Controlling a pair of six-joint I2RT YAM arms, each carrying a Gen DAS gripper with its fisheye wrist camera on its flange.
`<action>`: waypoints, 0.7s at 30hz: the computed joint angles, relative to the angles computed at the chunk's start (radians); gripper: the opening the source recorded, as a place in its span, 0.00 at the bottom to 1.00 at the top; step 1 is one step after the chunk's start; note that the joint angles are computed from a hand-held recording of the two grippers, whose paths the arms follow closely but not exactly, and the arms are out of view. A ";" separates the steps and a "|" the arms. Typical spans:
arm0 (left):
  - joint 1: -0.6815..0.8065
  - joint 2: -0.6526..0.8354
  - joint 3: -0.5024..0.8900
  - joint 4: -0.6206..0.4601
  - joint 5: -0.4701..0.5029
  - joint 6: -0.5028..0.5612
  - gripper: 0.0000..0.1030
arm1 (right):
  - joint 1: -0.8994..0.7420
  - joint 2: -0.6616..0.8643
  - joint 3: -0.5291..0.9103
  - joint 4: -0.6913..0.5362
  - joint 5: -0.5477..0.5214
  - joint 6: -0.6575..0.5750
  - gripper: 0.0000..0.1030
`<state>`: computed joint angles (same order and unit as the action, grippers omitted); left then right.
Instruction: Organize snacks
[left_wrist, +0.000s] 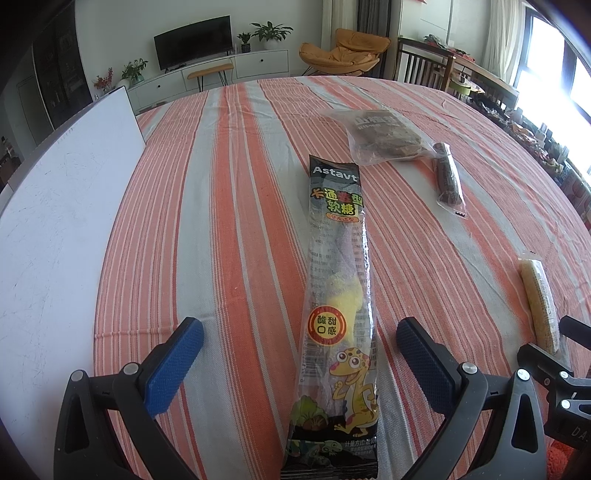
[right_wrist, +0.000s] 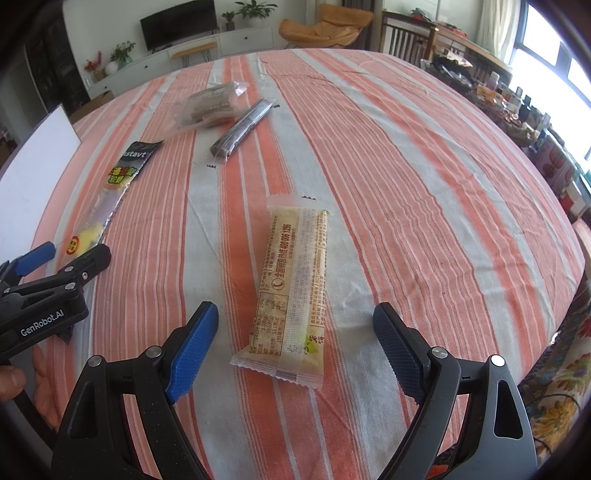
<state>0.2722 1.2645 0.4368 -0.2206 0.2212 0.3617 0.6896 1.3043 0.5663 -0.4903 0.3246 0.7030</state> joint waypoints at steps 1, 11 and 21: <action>-0.004 -0.003 0.010 -0.029 -0.001 0.010 0.99 | -0.003 0.006 0.014 -0.017 -0.016 -0.018 0.82; 0.264 -0.120 0.128 -0.501 0.309 0.281 0.15 | -0.124 -0.382 -0.122 -0.070 -0.272 0.015 0.31; 0.502 -0.236 0.147 -0.783 0.383 0.626 0.12 | 0.016 -0.633 -0.199 -0.134 -0.240 0.219 0.31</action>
